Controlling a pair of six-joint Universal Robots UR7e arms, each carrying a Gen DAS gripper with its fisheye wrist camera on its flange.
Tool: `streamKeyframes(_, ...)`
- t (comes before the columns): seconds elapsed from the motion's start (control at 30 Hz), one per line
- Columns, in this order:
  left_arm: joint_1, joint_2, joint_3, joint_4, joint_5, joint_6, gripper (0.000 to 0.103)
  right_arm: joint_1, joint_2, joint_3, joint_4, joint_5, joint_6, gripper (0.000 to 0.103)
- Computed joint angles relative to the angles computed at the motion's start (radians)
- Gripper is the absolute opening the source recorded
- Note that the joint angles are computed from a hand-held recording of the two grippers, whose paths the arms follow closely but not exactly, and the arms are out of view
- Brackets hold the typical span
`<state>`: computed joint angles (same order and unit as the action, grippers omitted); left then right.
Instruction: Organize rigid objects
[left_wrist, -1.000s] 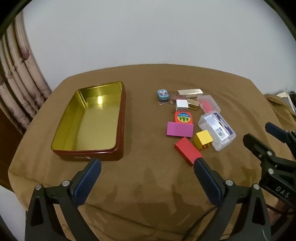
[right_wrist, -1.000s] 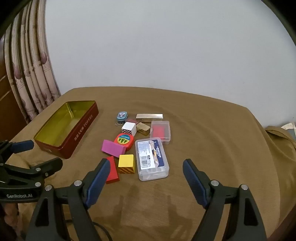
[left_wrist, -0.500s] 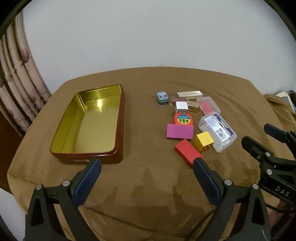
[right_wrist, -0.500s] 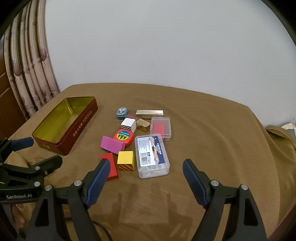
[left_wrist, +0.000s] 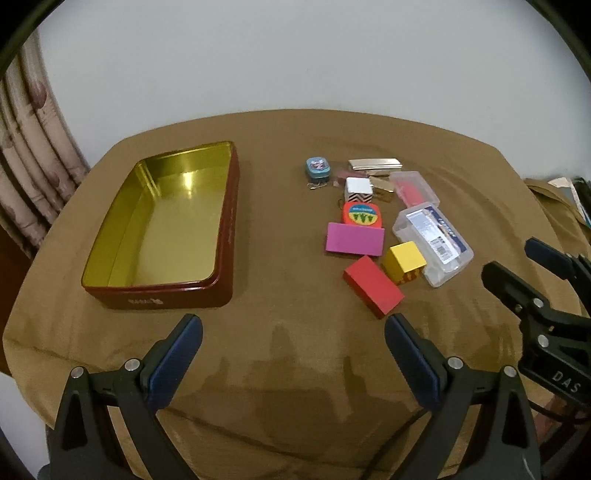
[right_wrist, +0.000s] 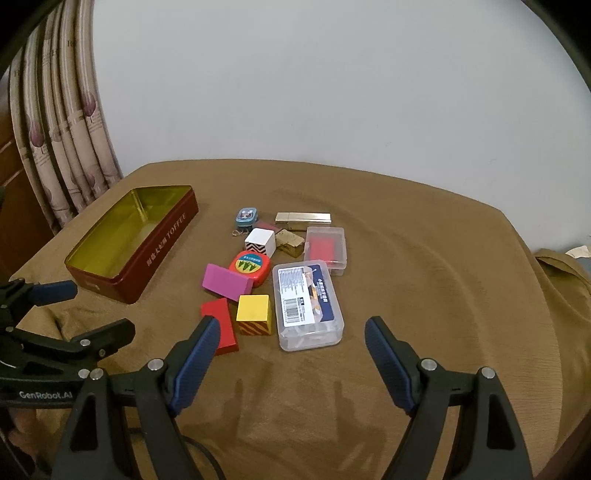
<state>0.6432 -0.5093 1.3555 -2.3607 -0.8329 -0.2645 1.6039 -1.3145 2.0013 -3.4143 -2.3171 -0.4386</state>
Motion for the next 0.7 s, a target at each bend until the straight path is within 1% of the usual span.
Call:
streamKeyframes(0.1, 0.004, 0.004, -0.008, 0.022, 0.009, -0.017, 0.098, -0.004, 0.001, 0.001, 0.001, 0.005, 0.002, 0.083)
streamKeyframes(0.23, 0.011, 0.007, -0.015, 0.035, 0.004, -0.026, 0.098, -0.007, 0.003, -0.002, 0.013, 0.008, 0.004, 0.083)
streamKeyframes(0.53, 0.031, 0.013, -0.037, 0.076, -0.004, -0.047, 0.098, -0.025, 0.004, -0.013, 0.081, 0.006, 0.036, 0.083)
streamKeyframes(0.7, 0.039, 0.016, -0.048, 0.086, -0.004, -0.05, 0.098, -0.039, 0.03, -0.046, 0.104, -0.031, -0.006, 0.083)
